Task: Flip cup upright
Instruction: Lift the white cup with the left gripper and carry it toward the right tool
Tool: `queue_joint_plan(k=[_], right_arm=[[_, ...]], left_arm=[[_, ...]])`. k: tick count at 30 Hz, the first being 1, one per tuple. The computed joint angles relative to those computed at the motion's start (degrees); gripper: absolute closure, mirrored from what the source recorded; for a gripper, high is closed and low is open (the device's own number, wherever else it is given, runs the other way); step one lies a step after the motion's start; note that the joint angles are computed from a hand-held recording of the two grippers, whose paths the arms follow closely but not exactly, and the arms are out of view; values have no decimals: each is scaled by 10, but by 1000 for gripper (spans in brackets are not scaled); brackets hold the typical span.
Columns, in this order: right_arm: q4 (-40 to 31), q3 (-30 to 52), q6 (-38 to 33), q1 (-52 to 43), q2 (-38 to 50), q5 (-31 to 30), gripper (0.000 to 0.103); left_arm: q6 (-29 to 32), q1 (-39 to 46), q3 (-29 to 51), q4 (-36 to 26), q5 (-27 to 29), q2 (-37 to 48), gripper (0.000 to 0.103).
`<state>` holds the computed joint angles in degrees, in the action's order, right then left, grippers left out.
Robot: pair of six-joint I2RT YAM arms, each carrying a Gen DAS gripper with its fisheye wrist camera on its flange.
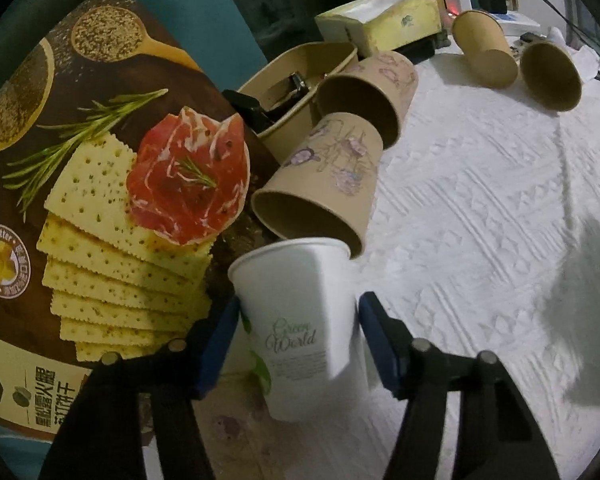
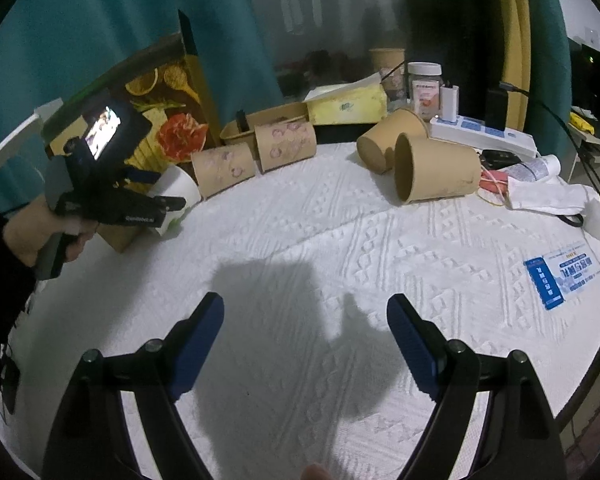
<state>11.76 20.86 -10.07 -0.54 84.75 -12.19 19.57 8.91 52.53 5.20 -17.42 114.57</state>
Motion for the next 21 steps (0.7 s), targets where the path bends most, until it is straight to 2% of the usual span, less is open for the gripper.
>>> queue_joint_plan(k=[6, 13, 17, 21], right_arm=[[-10, -6, -3, -11, -22, -4, 21], [-32, -27, 3, -10, -78, -5, 21], [-65, -43, 6, -10, -138, -6, 21], [-114, -68, 9, -17, -225, -18, 21]], left_arm=[[-9, 0, -4, -9, 7, -22, 42], [-20, -27, -49, -31, 8, -105, 42], [-43, -51, -98, -49, 11, -194, 42], [-94, -61, -168, -71, 56, -310, 42]])
